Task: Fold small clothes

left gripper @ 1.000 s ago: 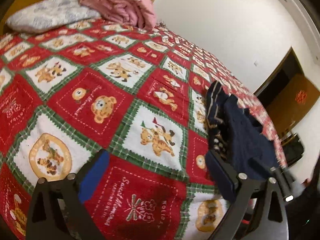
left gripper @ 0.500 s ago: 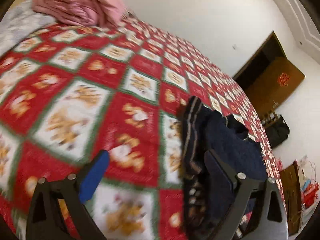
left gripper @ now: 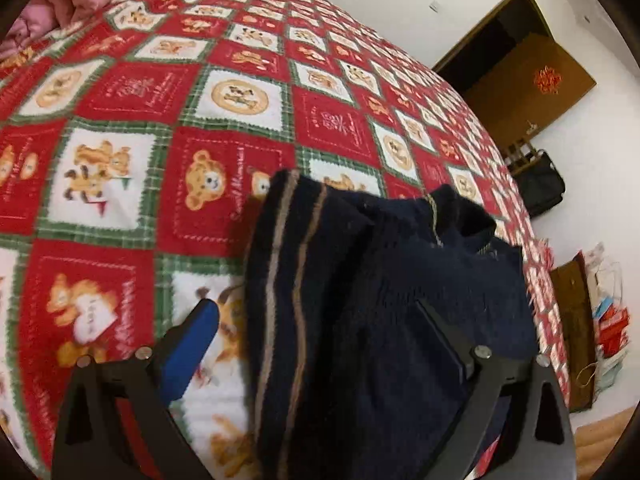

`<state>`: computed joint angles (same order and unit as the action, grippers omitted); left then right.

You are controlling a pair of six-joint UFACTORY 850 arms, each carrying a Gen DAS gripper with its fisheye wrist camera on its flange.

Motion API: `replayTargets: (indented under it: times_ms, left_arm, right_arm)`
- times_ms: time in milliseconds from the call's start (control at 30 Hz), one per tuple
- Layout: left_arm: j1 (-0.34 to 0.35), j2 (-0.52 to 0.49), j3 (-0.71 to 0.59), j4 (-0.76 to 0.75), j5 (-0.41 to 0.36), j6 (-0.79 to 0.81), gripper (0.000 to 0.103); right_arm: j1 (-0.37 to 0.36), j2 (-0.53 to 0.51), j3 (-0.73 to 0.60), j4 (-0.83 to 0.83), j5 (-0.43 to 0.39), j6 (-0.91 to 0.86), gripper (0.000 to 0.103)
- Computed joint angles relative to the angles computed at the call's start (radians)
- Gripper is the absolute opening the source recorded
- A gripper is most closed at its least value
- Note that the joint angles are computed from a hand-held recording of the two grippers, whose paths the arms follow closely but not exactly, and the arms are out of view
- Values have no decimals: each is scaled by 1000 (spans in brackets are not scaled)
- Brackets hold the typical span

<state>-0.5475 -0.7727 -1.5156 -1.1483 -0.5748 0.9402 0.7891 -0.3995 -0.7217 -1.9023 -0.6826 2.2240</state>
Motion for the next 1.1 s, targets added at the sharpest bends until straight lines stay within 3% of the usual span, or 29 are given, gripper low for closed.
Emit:
replayTargets:
  times_ms: [200, 267, 300, 333, 400, 600, 1100]
  left_arm:
    - [1, -60, -61, -22, -47, -18, 97]
    - [-10, -60, -69, -6, -27, 4, 76]
    - [-16, -65, -82, 32, -29, -12, 47]
    - [-19, -67, -89, 69, -35, -30, 35]
    - [-15, -66, -88, 45, -56, 4, 20]
    - [-11, -50, -73, 55, -45, -15, 18]
    - [-25, 29, -25, -33, -16, -18, 16]
  right_arm:
    - [-1, 1, 3, -10, -1, 13, 26]
    - [-1, 4, 6, -16, -4, 23, 26]
    - [-1, 5, 7, -20, -5, 28, 26]
    - [-3, 5, 9, -27, -6, 36, 25]
    - [-1, 7, 13, -33, -11, 52, 20]
    - [-12, 30, 38, -89, -10, 127, 12]
    - [-92, 221, 228, -383, -48, 564, 10]
